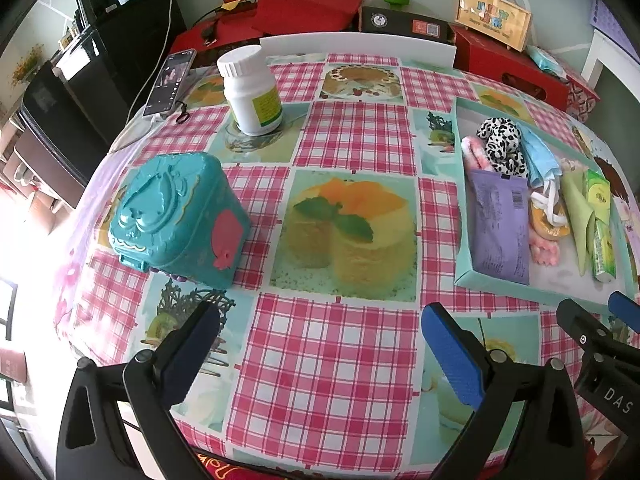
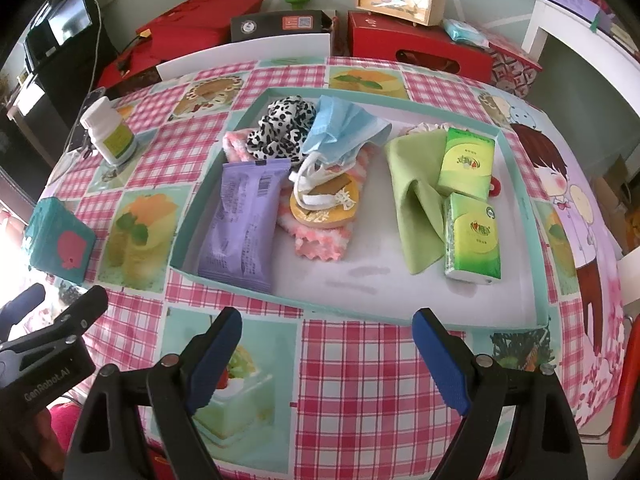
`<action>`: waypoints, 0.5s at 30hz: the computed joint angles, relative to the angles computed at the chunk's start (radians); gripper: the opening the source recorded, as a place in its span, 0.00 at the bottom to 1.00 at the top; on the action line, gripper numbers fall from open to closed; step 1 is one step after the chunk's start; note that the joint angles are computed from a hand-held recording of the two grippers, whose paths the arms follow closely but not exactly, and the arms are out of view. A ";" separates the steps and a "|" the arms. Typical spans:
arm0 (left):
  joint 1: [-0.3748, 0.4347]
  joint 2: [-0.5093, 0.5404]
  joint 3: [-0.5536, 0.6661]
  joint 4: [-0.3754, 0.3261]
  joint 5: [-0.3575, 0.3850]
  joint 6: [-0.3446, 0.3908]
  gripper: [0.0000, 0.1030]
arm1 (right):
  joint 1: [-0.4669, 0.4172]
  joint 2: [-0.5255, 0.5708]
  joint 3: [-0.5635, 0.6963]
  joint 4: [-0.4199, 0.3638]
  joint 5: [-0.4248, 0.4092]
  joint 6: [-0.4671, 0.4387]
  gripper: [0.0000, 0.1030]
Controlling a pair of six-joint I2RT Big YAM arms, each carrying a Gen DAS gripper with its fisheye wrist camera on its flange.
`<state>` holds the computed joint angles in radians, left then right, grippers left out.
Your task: Organize soft objects
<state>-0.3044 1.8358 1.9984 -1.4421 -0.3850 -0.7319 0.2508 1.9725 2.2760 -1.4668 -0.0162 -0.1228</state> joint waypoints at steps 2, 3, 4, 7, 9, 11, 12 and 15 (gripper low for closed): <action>0.002 0.003 0.003 -0.003 0.004 0.000 0.98 | -0.001 0.002 0.002 -0.001 -0.001 -0.002 0.87; 0.002 0.004 0.004 -0.004 0.005 0.001 0.98 | -0.002 0.004 0.004 -0.002 0.000 -0.002 0.87; 0.002 0.006 0.007 -0.006 0.003 0.000 0.98 | -0.002 0.005 0.004 -0.002 0.001 -0.002 0.87; 0.002 0.009 0.012 -0.011 -0.005 0.003 0.98 | -0.001 0.009 0.008 -0.004 0.004 -0.005 0.87; 0.003 0.010 0.013 -0.011 -0.005 0.003 0.98 | -0.001 0.007 0.007 0.000 0.005 -0.007 0.87; 0.004 0.012 0.014 -0.013 0.000 0.004 0.98 | -0.002 0.005 0.004 0.006 0.006 -0.007 0.87; 0.005 0.012 0.014 -0.013 0.002 0.004 0.98 | -0.002 0.005 0.004 0.008 0.007 -0.007 0.87; 0.005 0.013 0.015 -0.012 0.005 0.005 0.98 | -0.001 0.006 0.004 0.010 0.010 -0.005 0.87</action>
